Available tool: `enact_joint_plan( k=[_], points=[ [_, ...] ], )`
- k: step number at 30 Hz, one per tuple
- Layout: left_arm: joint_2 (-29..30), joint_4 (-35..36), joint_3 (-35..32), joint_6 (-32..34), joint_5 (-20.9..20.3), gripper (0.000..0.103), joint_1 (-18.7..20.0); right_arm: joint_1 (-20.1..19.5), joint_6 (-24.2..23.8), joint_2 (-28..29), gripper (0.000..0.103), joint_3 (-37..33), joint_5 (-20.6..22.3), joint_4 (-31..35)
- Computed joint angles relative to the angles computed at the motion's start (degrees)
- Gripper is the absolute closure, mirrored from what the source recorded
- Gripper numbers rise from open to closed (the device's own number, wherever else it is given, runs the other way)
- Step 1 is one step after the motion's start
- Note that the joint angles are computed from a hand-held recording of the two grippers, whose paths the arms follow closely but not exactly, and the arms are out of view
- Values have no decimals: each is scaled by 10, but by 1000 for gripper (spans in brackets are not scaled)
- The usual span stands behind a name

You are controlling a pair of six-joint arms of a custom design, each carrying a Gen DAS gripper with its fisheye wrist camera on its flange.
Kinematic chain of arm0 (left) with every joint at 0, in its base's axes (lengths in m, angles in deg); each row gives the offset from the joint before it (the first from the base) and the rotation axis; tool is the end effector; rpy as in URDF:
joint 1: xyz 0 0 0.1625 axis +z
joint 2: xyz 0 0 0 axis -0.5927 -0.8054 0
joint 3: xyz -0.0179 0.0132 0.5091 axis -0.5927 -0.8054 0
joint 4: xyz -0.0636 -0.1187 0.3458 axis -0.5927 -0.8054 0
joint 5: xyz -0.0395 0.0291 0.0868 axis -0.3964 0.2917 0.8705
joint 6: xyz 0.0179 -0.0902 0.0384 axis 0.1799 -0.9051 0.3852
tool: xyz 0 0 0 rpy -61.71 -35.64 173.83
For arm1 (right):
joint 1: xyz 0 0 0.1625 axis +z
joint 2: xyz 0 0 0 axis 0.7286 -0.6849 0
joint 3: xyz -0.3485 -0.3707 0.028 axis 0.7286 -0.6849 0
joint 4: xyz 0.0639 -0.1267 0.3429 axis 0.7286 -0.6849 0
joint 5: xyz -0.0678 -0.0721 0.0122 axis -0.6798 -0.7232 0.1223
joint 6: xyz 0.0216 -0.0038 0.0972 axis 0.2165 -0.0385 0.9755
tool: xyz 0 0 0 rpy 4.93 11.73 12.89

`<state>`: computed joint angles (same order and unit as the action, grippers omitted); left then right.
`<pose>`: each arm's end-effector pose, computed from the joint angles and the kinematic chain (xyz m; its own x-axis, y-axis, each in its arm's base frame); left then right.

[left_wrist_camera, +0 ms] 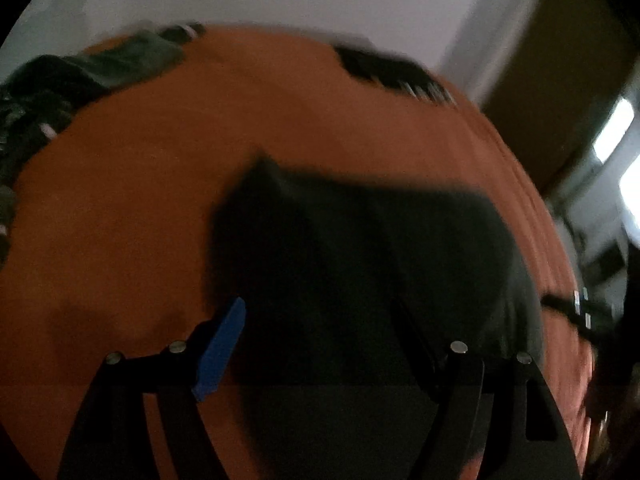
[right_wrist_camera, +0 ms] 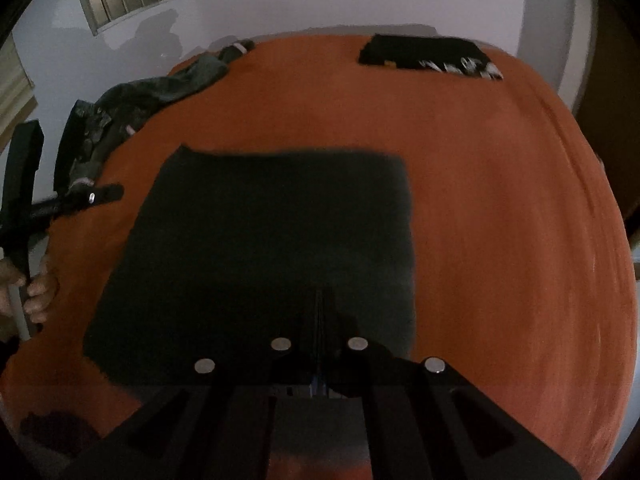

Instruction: Fold clothes

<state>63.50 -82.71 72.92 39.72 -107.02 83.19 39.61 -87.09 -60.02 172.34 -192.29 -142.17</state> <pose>-0.4270 -0.7327 0.0627 -0.8316 0.2536 -0.4940 0.4341 0.8517 -0.2935 0.0525 -0.6682 0.4285 -0.8027 -0.1590 0.5749 -0.4202 0.8347 -0.3558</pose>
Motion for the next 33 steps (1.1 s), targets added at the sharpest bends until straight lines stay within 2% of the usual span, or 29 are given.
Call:
enact_joint_plan(
  k=[2, 5, 7, 9, 11, 14, 17, 20, 22, 24, 26, 29, 31, 33],
  points=[
    [-10, -3, 39, 13, -10, 26, -9, -13, 10, -29, 103, 38, 14, -8],
    [-11, -39, 118, 73, 41, 25, -28, -26, 33, -52, 103, 70, 18, 11],
    [-14, -113, 167, 110, 65, 24, -36, -40, 48, -55, 103, 74, 7, 19],
    [-21, -112, 173, 89, 57, 24, -35, -51, 67, -57, 103, 72, -4, 24],
    [-21, -76, 150, 51, 47, 24, -34, -43, 72, -55, 102, 72, -38, 0],
    [-20, -76, 133, 7, 55, 24, -37, -26, 62, -64, 101, 76, -32, -19],
    [-1, -87, 85, -25, 41, 24, -41, -6, 51, -58, 101, 67, -28, -33],
    [30, -135, 35, -4, 64, 22, -56, 12, 55, -37, 101, 52, -25, -57],
    [64, -91, -37, 11, 91, 20, -58, 22, 62, -22, 101, 38, -22, -68],
    [84, -18, -84, -11, 107, 20, -54, 31, 56, 3, 101, 19, -39, -92],
    [105, 40, -128, -24, 120, 20, -50, 32, 50, 31, 101, -15, -54, -87],
    [93, 16, -91, -71, 102, 22, -32, 29, 46, 63, 101, -62, -73, -63],
    [85, -12, -63, -94, 89, 22, -20, 24, 25, 71, 101, -73, -67, -58],
    [84, -47, -34, -91, 85, 22, -13, 17, 2, 74, 100, -75, -61, -50]
  ],
)
